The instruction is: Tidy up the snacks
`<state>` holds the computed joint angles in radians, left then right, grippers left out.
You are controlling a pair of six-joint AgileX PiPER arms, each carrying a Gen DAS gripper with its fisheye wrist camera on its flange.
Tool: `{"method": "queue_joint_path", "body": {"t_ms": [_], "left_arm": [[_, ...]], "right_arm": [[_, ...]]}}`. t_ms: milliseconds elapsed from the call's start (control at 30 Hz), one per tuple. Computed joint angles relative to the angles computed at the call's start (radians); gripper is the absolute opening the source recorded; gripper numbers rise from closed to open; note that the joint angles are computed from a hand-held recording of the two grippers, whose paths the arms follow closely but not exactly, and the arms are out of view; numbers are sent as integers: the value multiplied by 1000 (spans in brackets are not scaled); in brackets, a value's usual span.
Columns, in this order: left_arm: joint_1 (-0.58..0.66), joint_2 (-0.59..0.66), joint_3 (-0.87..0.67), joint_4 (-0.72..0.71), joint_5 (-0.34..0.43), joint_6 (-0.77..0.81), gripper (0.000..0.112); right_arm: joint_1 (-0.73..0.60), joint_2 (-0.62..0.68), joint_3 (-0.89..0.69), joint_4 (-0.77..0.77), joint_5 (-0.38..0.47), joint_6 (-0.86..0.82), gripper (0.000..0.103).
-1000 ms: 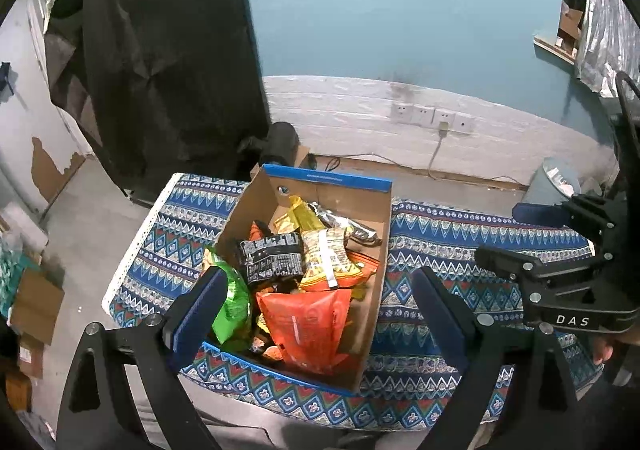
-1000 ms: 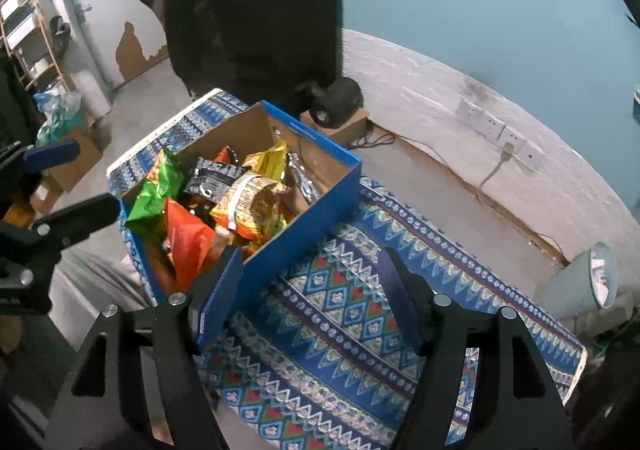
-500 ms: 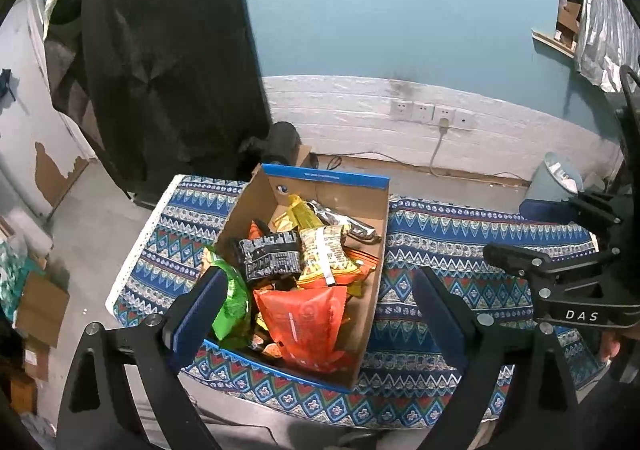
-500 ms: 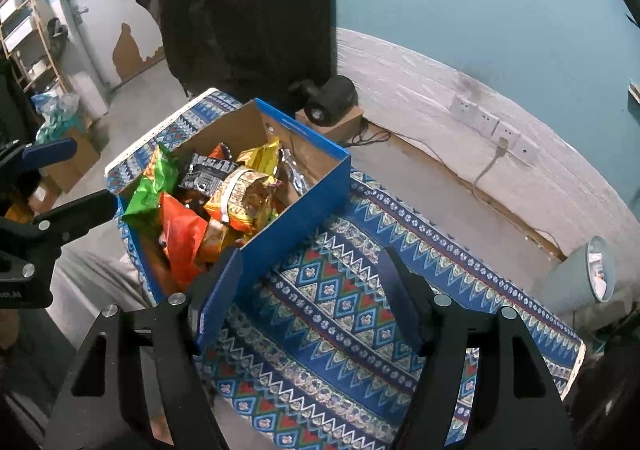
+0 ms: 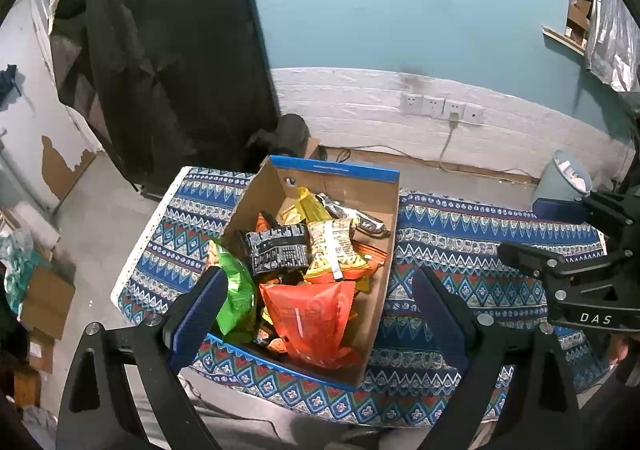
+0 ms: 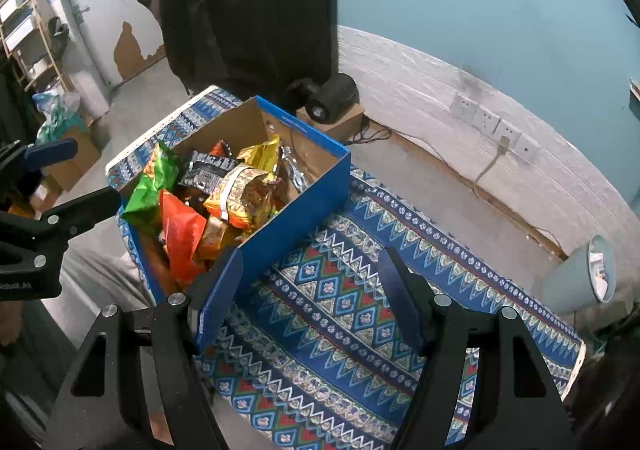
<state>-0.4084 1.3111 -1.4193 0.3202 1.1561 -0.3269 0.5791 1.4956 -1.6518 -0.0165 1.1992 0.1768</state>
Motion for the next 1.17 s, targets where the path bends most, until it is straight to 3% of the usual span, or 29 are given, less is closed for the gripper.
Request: {"method": "queue_joint_path", "body": {"t_ms": [1167], "left_arm": [[-32, 10, 5, 69, 19, -54, 95]], "right_arm": [[6, 3, 0, -4, 7, 5, 71]]}}
